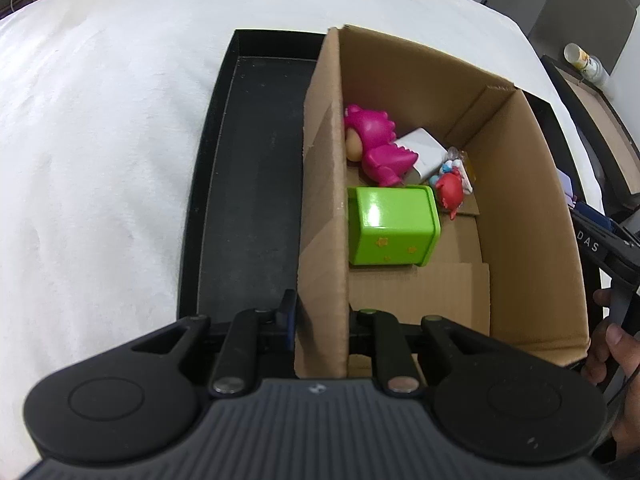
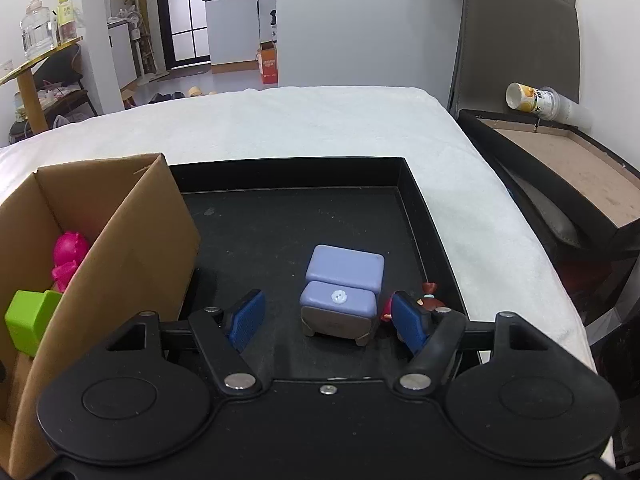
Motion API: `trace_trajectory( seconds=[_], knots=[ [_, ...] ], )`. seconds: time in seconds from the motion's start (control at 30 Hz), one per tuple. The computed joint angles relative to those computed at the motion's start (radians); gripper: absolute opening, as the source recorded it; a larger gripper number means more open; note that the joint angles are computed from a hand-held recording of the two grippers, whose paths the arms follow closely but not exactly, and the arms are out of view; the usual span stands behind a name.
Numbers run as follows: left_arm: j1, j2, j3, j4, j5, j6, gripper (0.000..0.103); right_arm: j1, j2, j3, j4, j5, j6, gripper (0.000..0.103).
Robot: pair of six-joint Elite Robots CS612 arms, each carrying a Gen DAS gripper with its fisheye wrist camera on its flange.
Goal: Organize rigid objects
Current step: 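Move the right gripper to the lavender cube device and grasp it, then lift the lavender device with the right gripper and carry it over the box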
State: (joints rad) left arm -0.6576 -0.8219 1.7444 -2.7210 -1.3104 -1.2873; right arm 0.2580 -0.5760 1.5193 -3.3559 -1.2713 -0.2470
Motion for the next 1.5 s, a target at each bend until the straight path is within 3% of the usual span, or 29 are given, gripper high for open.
trace_trajectory(
  seconds=[0.3,0.47,1.0,1.17,1.4,1.5],
  knots=[
    [-0.005,-0.013,0.02,-0.004,0.016,-0.042,0.017,0.005,0.019,-0.015,-0.02,-0.022,0.021,0.065],
    [0.0,-0.02,0.034,-0.018,0.005,-0.068,0.017,0.006,0.021,-0.014,-0.014,-0.028,0.021,0.045],
    [0.003,-0.001,0.02,-0.05,-0.064,-0.017,0.02,0.004,-0.023,0.042,0.034,-0.044,-0.012,0.047],
    [0.003,-0.002,0.02,-0.051,-0.066,-0.013,0.02,0.014,-0.011,0.033,0.005,-0.061,-0.003,0.061],
    [0.005,0.003,0.016,-0.053,-0.071,-0.01,0.02,0.024,0.014,0.009,-0.033,-0.083,0.015,0.061],
    [0.005,0.004,0.017,-0.058,-0.071,-0.01,0.02,0.022,0.018,0.003,-0.018,-0.085,0.022,0.053]
  ],
)
